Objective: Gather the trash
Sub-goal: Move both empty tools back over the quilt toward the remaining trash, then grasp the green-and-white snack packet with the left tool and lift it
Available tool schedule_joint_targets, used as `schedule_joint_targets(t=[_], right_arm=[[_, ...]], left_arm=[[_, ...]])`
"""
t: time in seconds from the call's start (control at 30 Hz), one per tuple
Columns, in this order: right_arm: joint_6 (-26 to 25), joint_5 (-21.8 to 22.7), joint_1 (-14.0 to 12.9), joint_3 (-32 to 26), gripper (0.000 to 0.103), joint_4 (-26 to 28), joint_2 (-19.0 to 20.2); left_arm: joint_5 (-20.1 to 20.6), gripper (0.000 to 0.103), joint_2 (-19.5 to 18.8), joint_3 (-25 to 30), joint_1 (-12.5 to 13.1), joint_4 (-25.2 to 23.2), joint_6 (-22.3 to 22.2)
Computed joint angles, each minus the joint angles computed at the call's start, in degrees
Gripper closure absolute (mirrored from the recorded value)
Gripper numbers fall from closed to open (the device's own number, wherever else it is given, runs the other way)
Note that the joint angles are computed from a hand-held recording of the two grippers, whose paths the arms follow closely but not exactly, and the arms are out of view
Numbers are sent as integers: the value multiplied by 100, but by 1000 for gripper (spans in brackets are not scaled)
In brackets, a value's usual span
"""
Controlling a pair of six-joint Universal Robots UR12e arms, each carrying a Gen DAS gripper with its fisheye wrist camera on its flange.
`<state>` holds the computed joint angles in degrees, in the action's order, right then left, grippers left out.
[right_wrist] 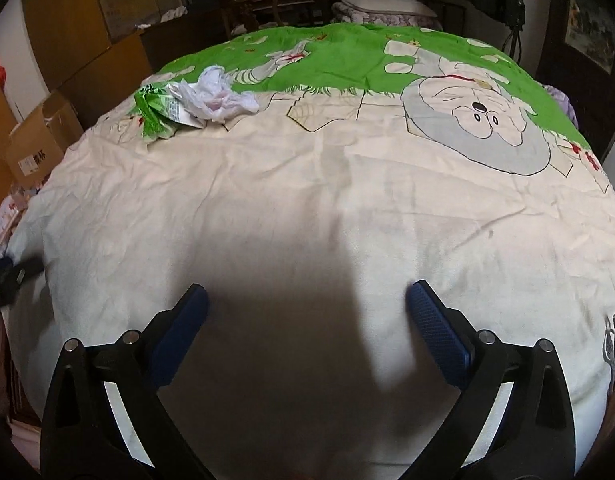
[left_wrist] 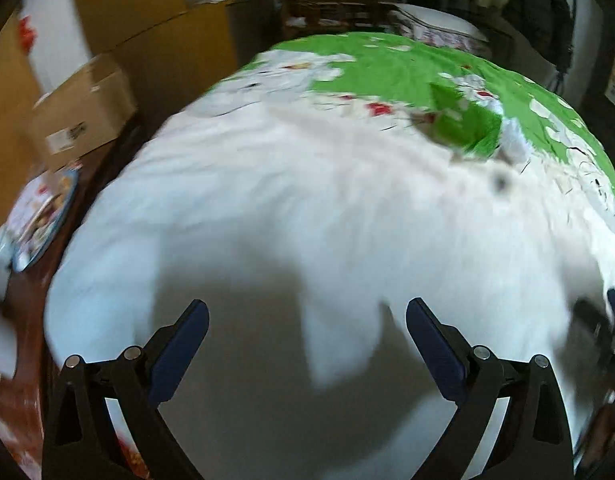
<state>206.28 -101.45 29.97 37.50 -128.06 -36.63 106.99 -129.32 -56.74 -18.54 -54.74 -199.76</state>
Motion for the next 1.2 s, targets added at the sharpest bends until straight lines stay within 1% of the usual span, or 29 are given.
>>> schedule_joint_targets(t=[0.07, 0.1, 0.17, 0.2, 0.3, 0.33, 0.4, 0.43, 0.5, 0.53, 0.57, 0.6, 0.63, 0.67, 0.7, 0.73, 0.77, 0.87, 0.93, 1.03, 1.13, 1.2], right_arm=[[19, 59, -13, 66, 6, -86, -28], [38, 96, -21, 101, 6, -139, -43], [60, 138, -29, 154, 6, -211, -65], [69, 155, -32, 170, 6, -239, -71], [107, 234, -51, 252, 6, -365, -104], [138, 281, -61, 298, 6, -437, -123], [178, 342, -77, 355, 6, -528, -145], [190, 361, -80, 363, 6, -550, -147], [226, 419, -94, 397, 6, -617, -160], [235, 437, -98, 419, 6, -644, -168], [245, 464, -106, 438, 6, -673, -176], [255, 482, -110, 456, 6, -700, -184], [262, 491, -110, 468, 6, -715, -188], [269, 503, -113, 480, 6, -734, -193], [277, 515, -115, 490, 6, -752, -197], [282, 524, -120, 495, 6, -763, -197], [290, 531, -121, 498, 6, -774, -197], [297, 535, -121, 496, 6, -777, -195], [285, 515, -117, 481, 6, -748, -190], [252, 468, -109, 453, 6, -685, -182], [237, 447, -106, 441, 6, -655, -179], [235, 447, -106, 445, 6, -661, -181]], left_arm=[[-238, 6, -288, 498, 8, -181, 50], [-304, 6, -403, 690, 7, -233, 66], [-381, 6, -719, 1262, -9, -435, 128], [-389, 6, -812, 1444, -29, -476, 163], [-353, 6, -1215, 2232, -76, -600, 269], [-375, 6, -1303, 2408, -82, -616, 283], [-439, 6, -1569, 2943, -91, -760, 263], [-463, 6, -1638, 3085, -94, -809, 252], [-475, 6, -1885, 3551, -105, -1011, 206], [-443, 6, -1956, 3684, -111, -1090, 197], [-323, 6, -2021, 3798, -118, -1189, 179], [-210, 6, -2014, 3774, -115, -1222, 176], [13, 6, -2008, 3739, -104, -1251, 172], [182, 6, -1947, 3614, -92, -1213, 152], [438, 6, -1857, 3437, -66, -1203, 68], [563, 6, -1793, 3321, -38, -1211, -3], [655, 6, -1646, 3062, 19, -1182, -118], [678, 6, -1240, 2380, 159, -1052, -429], [626, 6, -1041, 2051, 201, -900, -468], [511, 6, -920, 1827, 177, -572, -251], [317, 6, -1038, 1962, 49, -161, 425], [275, 6, -1201, 2210, -38, -67, 812]])
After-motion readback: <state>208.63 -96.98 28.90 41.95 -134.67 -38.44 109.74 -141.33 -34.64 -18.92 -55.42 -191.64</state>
